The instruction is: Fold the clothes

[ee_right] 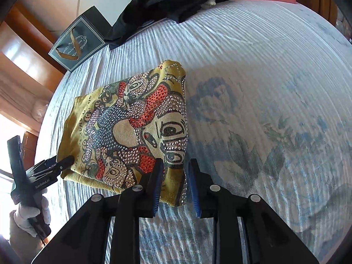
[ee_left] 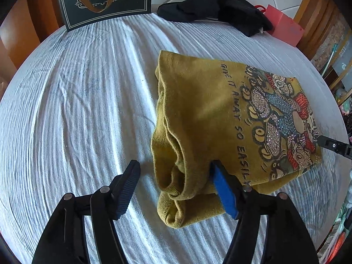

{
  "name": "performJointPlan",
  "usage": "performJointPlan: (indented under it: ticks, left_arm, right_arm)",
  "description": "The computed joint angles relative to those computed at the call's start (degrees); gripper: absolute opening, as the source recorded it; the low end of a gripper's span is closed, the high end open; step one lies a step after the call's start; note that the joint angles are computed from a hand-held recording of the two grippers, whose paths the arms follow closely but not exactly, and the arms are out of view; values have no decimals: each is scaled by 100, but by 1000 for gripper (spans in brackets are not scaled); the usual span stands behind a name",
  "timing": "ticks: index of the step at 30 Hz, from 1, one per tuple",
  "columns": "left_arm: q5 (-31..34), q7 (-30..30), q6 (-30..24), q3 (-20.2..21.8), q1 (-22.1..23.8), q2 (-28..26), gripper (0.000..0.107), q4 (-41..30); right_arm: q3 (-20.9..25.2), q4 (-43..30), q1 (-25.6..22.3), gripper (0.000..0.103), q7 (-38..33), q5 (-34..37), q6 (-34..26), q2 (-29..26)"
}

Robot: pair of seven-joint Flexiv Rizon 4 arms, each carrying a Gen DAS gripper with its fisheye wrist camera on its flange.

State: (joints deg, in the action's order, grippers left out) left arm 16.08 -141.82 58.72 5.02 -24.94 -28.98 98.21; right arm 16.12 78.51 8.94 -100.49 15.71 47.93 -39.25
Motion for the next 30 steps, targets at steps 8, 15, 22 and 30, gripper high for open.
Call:
performJointPlan:
  ticks: [8, 15, 22, 30]
  left_arm:
    - [-181, 140, -335, -101, 117, -58, 80, -158]
    - [-119, 213, -178, -61, 122, -76, 82, -117]
    - [-140, 206, -131, -40, 124, -48, 79, -70]
    - [-332, 265, -6, -149, 102, -72, 57, -96]
  right_arm:
    - [28, -448, -23, 23, 63, 110, -200, -270]
    - [-4, -916, 13, 36, 89, 72, -422, -548]
    - [-5, -1545, 65, 40, 61, 40, -727, -891]
    - [-70, -2323, 318, 56, 45, -92, -1121, -1276]
